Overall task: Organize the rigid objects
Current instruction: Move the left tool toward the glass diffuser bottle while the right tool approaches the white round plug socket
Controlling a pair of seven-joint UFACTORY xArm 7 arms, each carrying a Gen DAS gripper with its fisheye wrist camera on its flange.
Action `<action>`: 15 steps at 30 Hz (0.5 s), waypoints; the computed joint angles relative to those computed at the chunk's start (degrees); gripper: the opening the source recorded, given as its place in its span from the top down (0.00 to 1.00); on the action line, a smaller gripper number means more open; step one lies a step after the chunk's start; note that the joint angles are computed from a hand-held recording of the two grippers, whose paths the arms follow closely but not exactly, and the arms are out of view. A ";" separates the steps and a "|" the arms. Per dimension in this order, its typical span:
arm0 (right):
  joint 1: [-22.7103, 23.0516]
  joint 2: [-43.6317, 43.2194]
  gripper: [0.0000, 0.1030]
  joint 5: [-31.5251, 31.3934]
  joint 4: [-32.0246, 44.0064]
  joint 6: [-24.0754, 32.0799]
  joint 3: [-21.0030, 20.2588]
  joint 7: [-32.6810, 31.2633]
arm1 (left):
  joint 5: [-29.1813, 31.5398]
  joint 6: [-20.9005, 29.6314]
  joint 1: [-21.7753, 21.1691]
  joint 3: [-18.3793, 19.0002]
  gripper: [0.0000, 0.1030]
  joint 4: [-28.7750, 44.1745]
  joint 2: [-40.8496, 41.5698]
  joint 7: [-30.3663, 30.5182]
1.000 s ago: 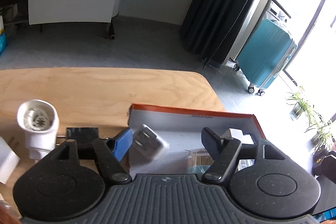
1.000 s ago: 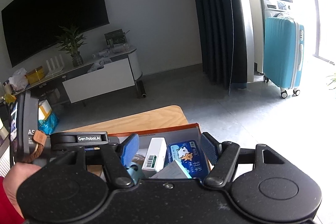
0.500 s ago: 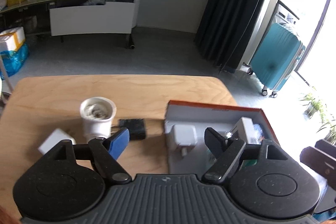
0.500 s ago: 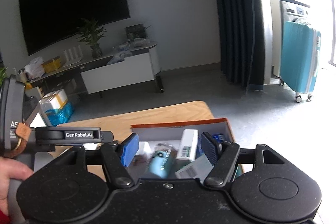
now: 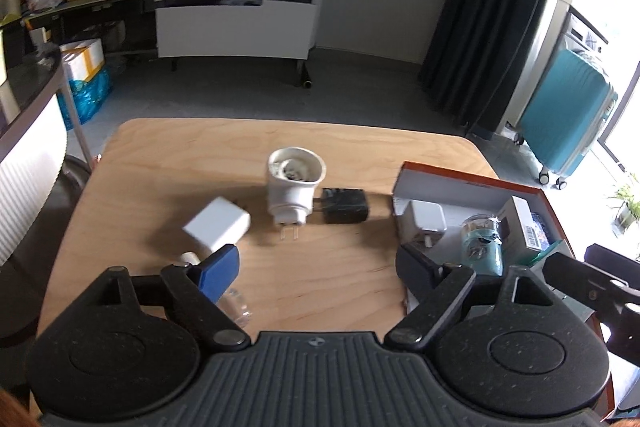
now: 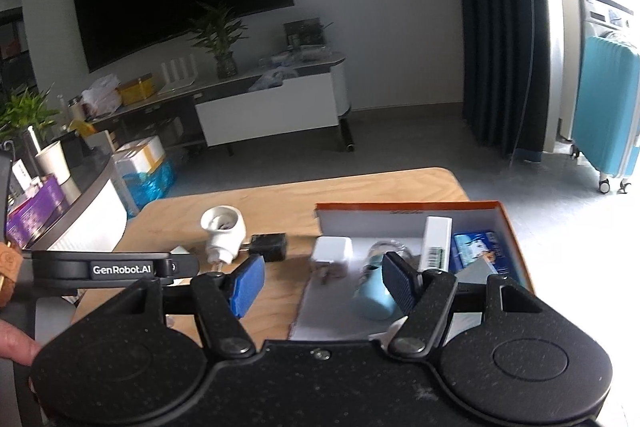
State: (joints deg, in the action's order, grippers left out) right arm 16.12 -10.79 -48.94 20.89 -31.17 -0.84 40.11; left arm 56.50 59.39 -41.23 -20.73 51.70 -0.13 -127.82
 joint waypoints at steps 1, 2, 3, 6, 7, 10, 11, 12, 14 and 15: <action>0.19 -0.15 0.23 0.04 -0.11 0.08 0.27 -0.01 | -0.26 0.41 -0.15 -0.15 0.15 -0.50 -0.49 -0.57; 0.50 -0.27 0.23 -0.27 -0.06 0.30 0.36 0.30 | -0.58 0.80 -0.26 -0.34 0.14 -1.07 -1.04 -1.18; 0.83 -0.38 0.23 -0.50 -0.03 0.58 0.49 0.56 | -0.87 1.17 -0.34 -0.58 0.14 -1.70 -1.59 -1.78; 1.81 -0.33 0.23 -0.99 0.15 0.90 0.70 0.96 | -2.15 2.02 -0.50 -1.43 0.14 -3.41 -2.98 -3.61; 2.08 -0.37 0.23 -0.91 0.13 1.05 0.95 0.95 | -2.59 2.29 -0.51 -1.72 0.14 -4.07 -3.54 -4.15; 3.05 -0.19 0.23 -0.47 0.37 1.67 1.59 0.81 | -4.00 2.87 -0.52 -2.65 0.14 -6.10 -5.14 -5.63; 3.35 -0.15 0.23 -0.40 0.39 1.77 1.74 0.72 | -4.54 2.88 -0.47 -2.93 0.14 -6.90 -5.78 -6.32; 3.65 -0.15 0.23 -0.34 0.36 1.87 1.88 0.67 | -5.07 2.79 -0.38 -3.17 0.14 -7.58 -6.38 -6.77; 4.25 0.15 0.23 -0.62 0.58 1.95 1.93 0.90 | -6.24 2.89 -0.21 -3.76 0.14 -8.79 -7.26 -7.65; 4.48 0.34 0.23 -0.53 0.69 2.00 2.11 0.90 | -6.81 3.02 -0.15 -4.06 0.14 -9.33 -7.63 -8.02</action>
